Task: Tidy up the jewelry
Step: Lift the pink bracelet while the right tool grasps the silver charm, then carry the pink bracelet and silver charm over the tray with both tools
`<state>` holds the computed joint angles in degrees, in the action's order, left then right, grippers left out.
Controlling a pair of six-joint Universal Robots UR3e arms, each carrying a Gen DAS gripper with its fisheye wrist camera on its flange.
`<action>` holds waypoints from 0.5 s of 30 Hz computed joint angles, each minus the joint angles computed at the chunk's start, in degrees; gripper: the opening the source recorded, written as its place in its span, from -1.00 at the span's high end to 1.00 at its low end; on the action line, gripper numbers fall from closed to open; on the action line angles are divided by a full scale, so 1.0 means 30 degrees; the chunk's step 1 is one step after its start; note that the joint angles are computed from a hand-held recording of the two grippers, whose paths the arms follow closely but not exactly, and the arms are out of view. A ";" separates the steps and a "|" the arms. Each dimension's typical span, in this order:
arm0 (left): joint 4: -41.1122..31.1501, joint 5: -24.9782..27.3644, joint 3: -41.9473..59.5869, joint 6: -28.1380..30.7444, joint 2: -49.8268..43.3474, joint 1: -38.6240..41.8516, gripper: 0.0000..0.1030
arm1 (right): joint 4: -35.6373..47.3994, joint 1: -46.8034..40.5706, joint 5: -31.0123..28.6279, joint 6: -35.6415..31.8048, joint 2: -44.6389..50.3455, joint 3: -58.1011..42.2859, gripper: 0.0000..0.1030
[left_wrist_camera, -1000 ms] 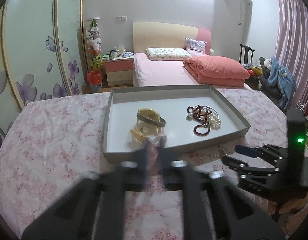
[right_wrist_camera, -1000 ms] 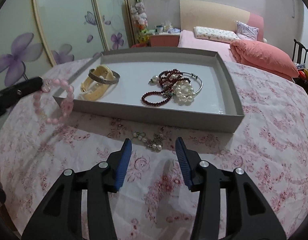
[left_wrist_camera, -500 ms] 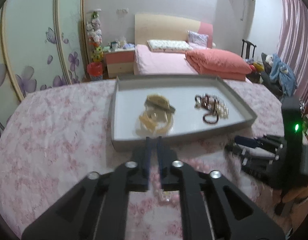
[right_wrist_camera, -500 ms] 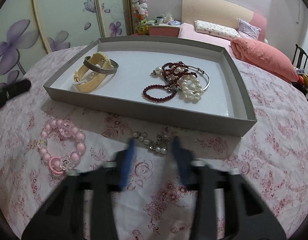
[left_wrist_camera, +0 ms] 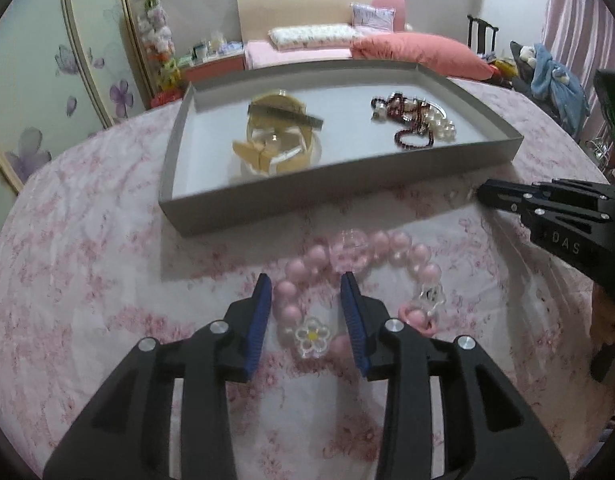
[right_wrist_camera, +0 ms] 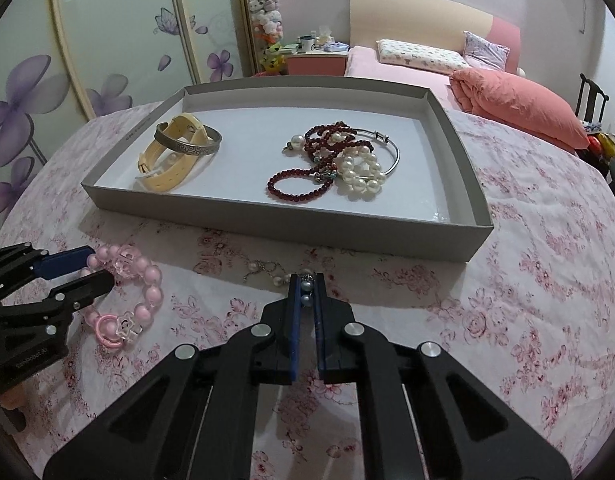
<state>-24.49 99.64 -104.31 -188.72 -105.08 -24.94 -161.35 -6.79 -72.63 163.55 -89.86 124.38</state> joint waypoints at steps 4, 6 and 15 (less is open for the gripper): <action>-0.0059 0.0144 0.0314 0.0118 -0.0274 -0.0144 0.73 | -0.0084 -0.0123 0.0218 0.0051 -0.0144 0.0147 0.87; 0.0161 0.0443 0.0313 0.0139 -0.0396 -0.0306 0.74 | -0.0246 -0.0398 0.0683 0.0003 -0.0459 0.0460 0.86; 0.2545 0.0513 -0.1489 -0.0400 0.1271 0.0047 0.74 | -0.1368 -0.2227 0.3608 -0.0026 -0.3160 0.2484 0.86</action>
<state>-16.86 101.18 -108.77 -189.92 -101.27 -24.80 -165.45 -13.47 -61.80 163.47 -99.34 131.83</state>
